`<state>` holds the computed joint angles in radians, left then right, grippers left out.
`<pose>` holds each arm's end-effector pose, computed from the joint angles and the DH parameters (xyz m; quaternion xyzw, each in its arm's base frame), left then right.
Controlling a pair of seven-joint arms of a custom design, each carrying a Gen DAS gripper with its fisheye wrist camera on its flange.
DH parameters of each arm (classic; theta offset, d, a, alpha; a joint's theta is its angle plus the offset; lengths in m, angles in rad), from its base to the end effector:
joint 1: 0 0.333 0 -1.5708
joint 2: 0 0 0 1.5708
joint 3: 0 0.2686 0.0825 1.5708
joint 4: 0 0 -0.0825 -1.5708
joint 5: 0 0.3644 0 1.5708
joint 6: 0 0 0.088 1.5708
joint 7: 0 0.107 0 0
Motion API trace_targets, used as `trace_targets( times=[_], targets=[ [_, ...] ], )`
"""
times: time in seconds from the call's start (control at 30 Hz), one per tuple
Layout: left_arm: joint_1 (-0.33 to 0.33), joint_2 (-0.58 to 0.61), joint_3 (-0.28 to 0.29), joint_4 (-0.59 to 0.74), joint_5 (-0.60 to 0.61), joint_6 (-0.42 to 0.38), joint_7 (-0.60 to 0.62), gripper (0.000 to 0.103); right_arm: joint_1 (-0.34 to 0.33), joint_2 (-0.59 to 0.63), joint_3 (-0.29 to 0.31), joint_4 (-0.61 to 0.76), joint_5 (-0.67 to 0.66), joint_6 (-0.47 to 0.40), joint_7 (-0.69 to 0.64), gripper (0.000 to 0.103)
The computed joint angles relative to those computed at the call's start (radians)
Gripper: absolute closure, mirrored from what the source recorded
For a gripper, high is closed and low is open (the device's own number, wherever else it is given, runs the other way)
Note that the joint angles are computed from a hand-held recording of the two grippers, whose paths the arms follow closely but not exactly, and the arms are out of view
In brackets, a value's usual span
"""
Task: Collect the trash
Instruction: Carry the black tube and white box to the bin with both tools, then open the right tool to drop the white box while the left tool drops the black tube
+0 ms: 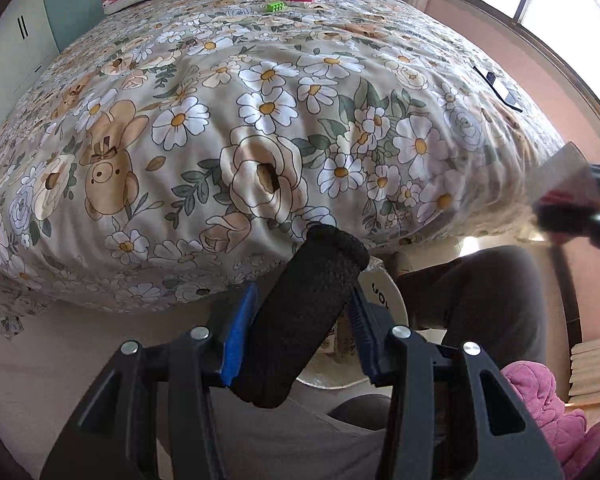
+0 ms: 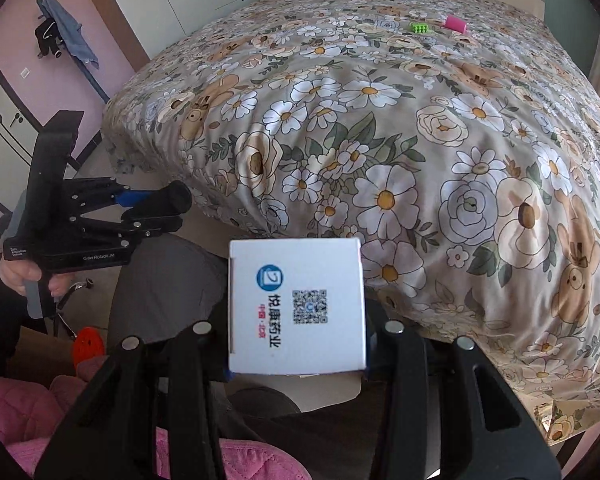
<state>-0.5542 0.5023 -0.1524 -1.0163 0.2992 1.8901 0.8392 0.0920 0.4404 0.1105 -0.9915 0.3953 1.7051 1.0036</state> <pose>0.5506 -0.4022 0.5667 -0.6963 0.6842 -0.1766 0.1258 0.6341 0.1473 0.6038 -0.8869 0.3837 0.0121 0.2569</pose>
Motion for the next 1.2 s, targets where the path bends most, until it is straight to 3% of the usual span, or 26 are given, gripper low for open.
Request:
trace_targets(
  times=[0.27, 0.57, 0.9, 1.2],
  targets=[
    [0.043, 0.014, -0.035, -0.146, -0.128, 0.105, -0.012, 0.055, 0.025, -0.022, -0.002, -0.16, -0.027, 0.025, 0.002, 0.059],
    [0.046, 0.096, -0.04, -0.159, -0.205, 0.127, -0.021, 0.055, 0.065, -0.022, -0.005, -0.324, -0.089, 0.062, 0.011, 0.059],
    [0.075, 0.179, -0.049, -0.168, -0.307, 0.141, -0.047, 0.055, 0.088, 0.149, 0.001, -0.249, -0.16, -0.017, 0.092, 0.059],
    [0.062, 0.363, -0.044, 0.044, -0.352, 0.063, -0.062, 0.055, 0.128, 0.287, 0.009, -0.145, -0.218, -0.057, 0.163, 0.059]
  ],
)
